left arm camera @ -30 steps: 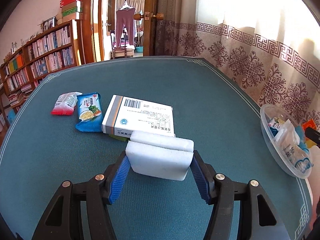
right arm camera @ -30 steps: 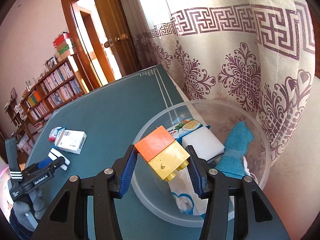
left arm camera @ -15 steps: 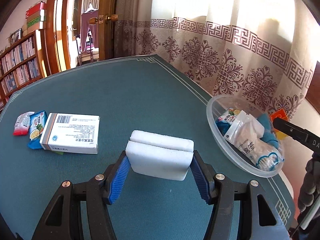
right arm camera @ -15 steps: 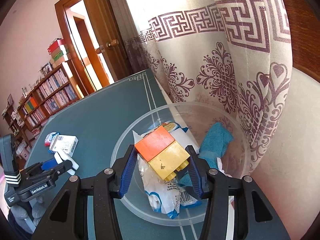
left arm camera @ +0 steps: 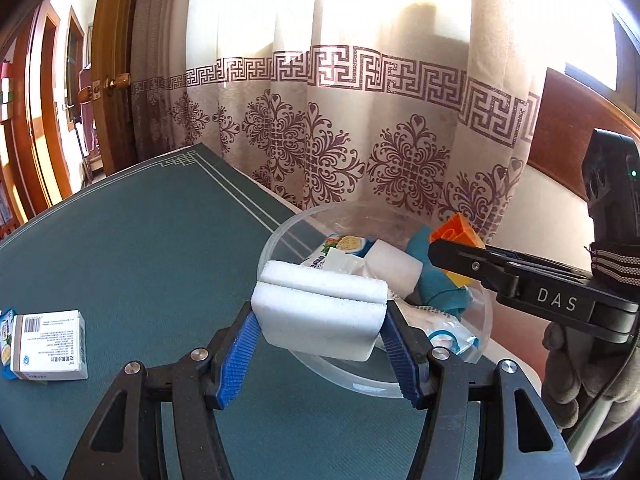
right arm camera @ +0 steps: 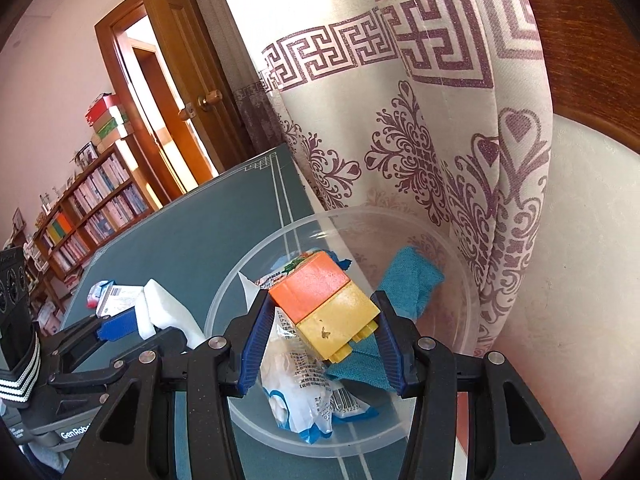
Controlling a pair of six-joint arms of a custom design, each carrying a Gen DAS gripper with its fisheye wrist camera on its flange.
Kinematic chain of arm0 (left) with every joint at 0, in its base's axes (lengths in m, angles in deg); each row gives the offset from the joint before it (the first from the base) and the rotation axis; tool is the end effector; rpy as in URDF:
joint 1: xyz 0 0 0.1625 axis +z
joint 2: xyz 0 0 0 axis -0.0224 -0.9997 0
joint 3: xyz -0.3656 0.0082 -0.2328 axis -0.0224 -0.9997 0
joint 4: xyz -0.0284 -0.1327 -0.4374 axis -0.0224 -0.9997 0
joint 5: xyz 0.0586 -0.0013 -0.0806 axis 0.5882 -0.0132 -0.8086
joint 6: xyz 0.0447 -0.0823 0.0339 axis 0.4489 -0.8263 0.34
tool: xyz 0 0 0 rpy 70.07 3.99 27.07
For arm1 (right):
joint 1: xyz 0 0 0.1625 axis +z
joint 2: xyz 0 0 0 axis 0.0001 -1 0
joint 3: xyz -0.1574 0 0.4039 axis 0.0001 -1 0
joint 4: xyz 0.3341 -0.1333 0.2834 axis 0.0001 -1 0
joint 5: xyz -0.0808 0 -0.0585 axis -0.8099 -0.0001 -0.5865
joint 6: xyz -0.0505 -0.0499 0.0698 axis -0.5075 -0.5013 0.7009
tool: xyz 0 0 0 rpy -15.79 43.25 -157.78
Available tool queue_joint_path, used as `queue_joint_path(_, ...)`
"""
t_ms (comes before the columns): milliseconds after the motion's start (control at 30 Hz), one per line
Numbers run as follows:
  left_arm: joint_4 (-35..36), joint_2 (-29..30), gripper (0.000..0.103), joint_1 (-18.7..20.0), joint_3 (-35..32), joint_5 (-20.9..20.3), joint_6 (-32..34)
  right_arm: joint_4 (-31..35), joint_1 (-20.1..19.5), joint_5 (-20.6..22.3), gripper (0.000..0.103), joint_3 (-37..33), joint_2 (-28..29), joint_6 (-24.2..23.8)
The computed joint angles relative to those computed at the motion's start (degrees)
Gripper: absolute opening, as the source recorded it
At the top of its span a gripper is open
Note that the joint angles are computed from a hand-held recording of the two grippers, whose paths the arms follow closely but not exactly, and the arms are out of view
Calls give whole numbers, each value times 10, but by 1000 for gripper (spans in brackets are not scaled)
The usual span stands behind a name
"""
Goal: Organize objects
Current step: 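Lower the white sponge into the basin and open the left gripper, then lower the toy block into the basin and open the right gripper while the left gripper withdraws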
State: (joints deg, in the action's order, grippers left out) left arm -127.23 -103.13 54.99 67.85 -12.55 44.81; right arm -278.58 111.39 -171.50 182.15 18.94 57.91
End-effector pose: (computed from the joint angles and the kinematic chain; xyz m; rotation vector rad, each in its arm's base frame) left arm -0.1590 -0.5545 0.2290 0.6588 2.3212 -0.9785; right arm 0.3183 -0.5473 0.1057 0.6096 -2.5730 1.0334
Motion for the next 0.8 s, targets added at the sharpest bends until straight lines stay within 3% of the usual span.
queue_joint_path(200,6,19,65,14,-11,-36,7,1,-4,1,51,0,0,6)
queue_joint_path(267,9,20,69,19,-13,-50,7,1,-4,1,51,-1,0,6)
queue_joint_path(300,7,20,78,20,-12,-53,7,1,-4,1,51,-1,0,6)
queue_joint_path(333,2,21,84,21,-11,-54,8,1,-4,1,51,-1,1,6)
queue_joint_path(800,-19,4,91,6,15,-21,17,-16,-7,-19,51,-4,4,12)
